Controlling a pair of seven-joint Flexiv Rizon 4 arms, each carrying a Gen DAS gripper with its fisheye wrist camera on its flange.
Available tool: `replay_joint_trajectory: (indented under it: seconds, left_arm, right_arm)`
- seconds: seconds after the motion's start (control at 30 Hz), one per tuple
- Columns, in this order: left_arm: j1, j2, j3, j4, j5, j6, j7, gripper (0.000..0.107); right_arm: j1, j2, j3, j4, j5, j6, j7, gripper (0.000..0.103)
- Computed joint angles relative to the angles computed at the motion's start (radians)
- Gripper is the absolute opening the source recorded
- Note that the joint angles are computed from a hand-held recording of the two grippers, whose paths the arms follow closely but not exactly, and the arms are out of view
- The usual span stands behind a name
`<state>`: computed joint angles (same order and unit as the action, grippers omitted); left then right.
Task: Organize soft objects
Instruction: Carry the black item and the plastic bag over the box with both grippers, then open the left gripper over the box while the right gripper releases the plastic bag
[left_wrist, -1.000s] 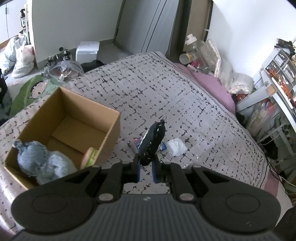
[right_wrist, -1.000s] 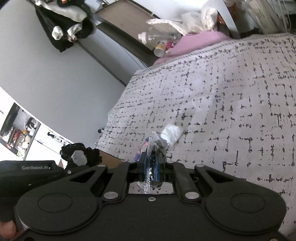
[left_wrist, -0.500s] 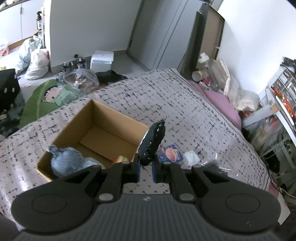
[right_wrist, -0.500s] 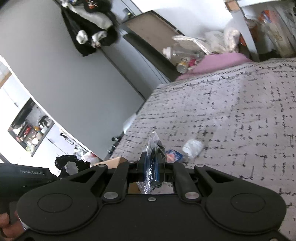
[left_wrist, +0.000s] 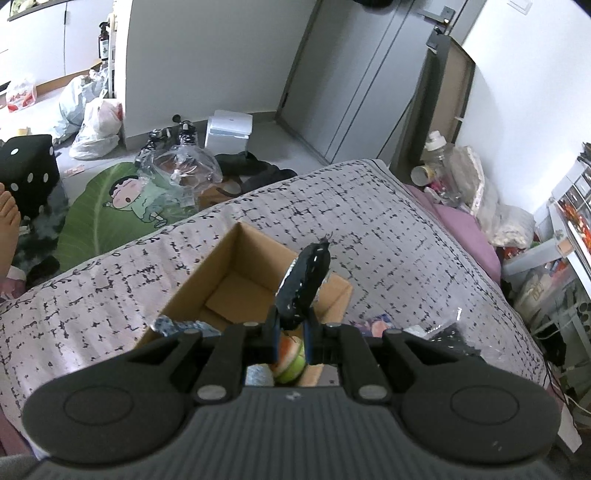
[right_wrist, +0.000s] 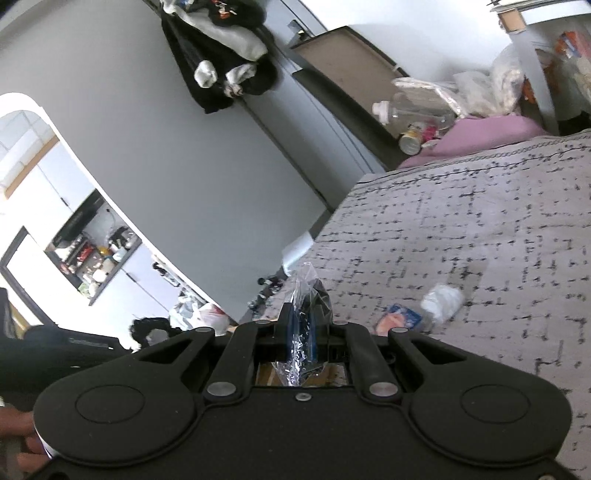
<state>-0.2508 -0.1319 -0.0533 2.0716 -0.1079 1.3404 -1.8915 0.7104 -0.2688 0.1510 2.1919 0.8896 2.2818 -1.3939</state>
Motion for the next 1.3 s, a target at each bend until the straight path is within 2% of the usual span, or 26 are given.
replay_joint_trajectory:
  seconds: [0.07, 0.57, 0.77, 1.13, 1.2, 1.27, 1.3]
  left_arm:
    - [0.010, -0.006, -0.005, 0.008, -0.025, 0.011, 0.020, 0.011]
    - [0.046, -0.080, -0.013, 0.024, -0.124, 0.040, 0.079, 0.011]
    - [0.017, -0.116, 0.049, -0.010, -0.031, 0.004, -0.008, 0.012]
    - [0.060, -0.123, 0.018, 0.007, -0.074, -0.027, 0.037, 0.021]
    - [0.063, -0.120, 0.017, 0.009, -0.081, -0.026, 0.040, 0.023]
    - [0.064, -0.115, 0.018, 0.010, -0.081, -0.026, 0.041, 0.025]
    - [0.065, -0.113, 0.018, 0.010, -0.082, -0.028, 0.043, 0.026]
  right_arm:
    - [-0.016, -0.012, 0.019, 0.008, -0.047, 0.017, 0.042, 0.009]
    - [0.028, -0.046, -0.005, -0.036, -0.080, -0.001, 0.015, 0.009]
    - [0.030, -0.067, -0.005, -0.049, -0.133, -0.021, 0.065, 0.009]
    - [0.084, -0.094, -0.061, -0.089, -0.177, -0.078, 0.101, 0.009]
    - [0.066, -0.101, -0.049, -0.089, -0.215, -0.093, 0.139, 0.015]
    - [0.085, -0.096, -0.075, -0.093, -0.201, -0.140, 0.162, 0.019]
    - [0.086, -0.092, -0.077, -0.086, -0.207, -0.148, 0.179, 0.025]
